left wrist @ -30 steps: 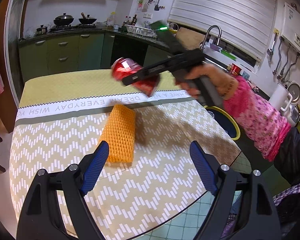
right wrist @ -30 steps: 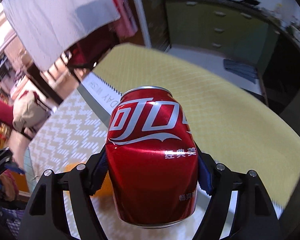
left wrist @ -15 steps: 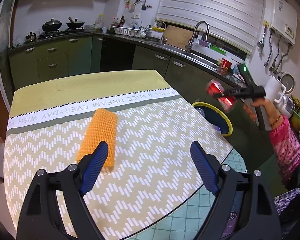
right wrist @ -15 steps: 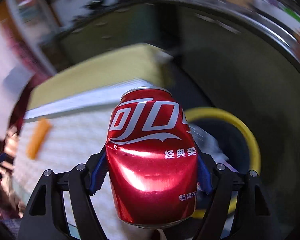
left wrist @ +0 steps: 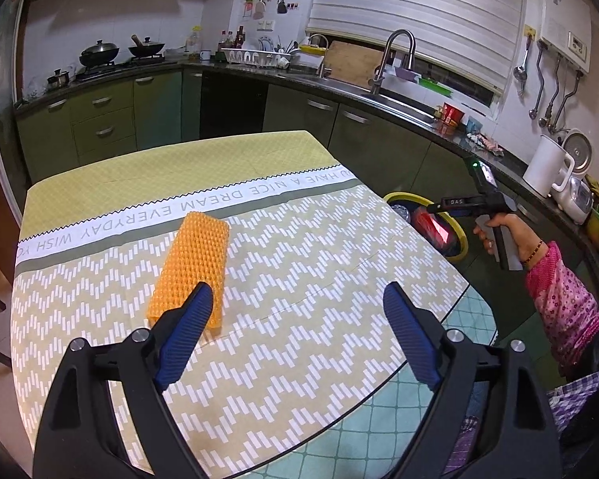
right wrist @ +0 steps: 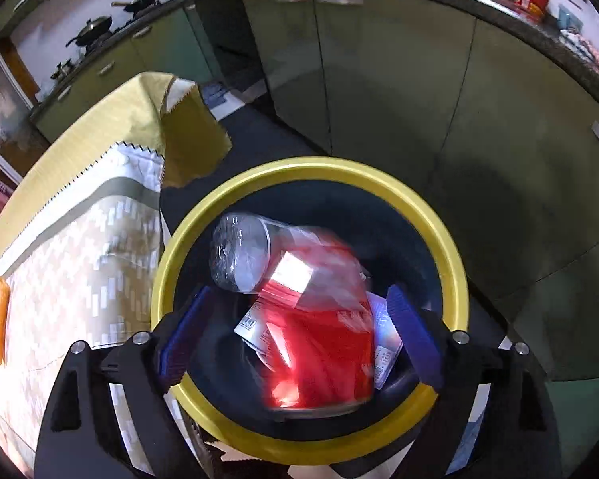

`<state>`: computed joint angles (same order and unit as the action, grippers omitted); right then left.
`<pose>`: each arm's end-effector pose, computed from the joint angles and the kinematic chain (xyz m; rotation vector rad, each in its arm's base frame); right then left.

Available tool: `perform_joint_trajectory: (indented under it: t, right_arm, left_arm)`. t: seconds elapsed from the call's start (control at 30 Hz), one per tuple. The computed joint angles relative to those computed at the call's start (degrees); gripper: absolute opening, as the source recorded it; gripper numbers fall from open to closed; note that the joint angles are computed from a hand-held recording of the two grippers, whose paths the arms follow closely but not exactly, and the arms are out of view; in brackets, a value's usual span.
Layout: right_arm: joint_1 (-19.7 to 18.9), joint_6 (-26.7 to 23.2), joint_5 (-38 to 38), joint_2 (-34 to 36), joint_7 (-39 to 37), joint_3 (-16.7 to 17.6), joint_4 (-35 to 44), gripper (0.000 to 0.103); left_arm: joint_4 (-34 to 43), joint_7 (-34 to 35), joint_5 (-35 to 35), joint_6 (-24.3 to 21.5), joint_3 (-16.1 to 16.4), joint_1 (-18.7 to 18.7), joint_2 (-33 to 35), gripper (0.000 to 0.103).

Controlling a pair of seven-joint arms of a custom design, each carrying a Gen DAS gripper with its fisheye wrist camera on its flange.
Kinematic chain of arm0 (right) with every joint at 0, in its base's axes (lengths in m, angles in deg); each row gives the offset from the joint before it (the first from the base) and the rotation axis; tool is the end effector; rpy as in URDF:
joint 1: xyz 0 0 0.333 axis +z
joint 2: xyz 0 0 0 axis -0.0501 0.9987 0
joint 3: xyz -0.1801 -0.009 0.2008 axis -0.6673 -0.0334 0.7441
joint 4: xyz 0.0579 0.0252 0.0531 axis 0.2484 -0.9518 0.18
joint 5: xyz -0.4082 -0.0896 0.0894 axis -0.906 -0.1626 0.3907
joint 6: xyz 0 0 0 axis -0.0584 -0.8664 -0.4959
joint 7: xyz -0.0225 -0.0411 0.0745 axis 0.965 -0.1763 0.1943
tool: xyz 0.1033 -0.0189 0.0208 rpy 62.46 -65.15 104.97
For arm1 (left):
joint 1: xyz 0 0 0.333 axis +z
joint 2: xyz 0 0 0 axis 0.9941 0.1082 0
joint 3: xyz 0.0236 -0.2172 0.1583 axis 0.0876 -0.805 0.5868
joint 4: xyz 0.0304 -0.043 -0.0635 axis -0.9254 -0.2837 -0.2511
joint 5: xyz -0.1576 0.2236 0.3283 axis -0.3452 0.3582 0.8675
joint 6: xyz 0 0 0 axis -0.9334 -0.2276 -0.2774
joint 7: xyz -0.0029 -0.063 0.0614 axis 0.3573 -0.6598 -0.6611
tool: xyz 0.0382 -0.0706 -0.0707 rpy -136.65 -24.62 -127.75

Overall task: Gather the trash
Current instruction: 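Carry the cola can over the bin and open the right gripper, then grasp the orange foam net with the left gripper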

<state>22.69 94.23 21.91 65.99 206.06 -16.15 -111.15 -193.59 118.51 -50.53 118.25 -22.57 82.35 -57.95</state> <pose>0.6662 0.3057 0.4238 -1.4181 2.2838 -0.4647 0.6108 -0.0667 0.4862 -1.2167 2.3613 -1.2293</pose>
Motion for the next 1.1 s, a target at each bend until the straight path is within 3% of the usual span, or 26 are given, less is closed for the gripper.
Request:
perform_joint_trajectory:
  t: [0.27,0.47,0.7,0.87,1.1]
  right_arm:
    - [5.42,0.56,-11.37,-6.73,10.73,0.69,-5.94,0.088]
    - [8.35,1.08,-18.66,-9.52,17.98,3.18,-9.13,0.089]
    - [9.75,4.06,-22.75,-10.71,23.04,4.99,-10.62,0.091]
    - [10.31,4.57,-23.77,-9.98,23.04,5.36,-9.52,0.091]
    - [10.02,6.9,-22.22,-8.46,22.38,4.74,-8.97,0.091]
  left_arm:
    - [1.01,-1.2,1.32,0.11,-0.31,0.16,1.4,0.083]
    - [4.7,-5.55,6.58,1.18,-1.15,1.03,5.55,0.083]
    - [12.9,-12.67,18.64,3.58,-3.01,2.0,14.07,0.083]
    - [20.25,-17.55,27.38,3.17,-4.3,2.42,21.02,0.083]
    - [27.13,-21.88,34.19,0.29,-5.85,3.0,27.27,0.082]
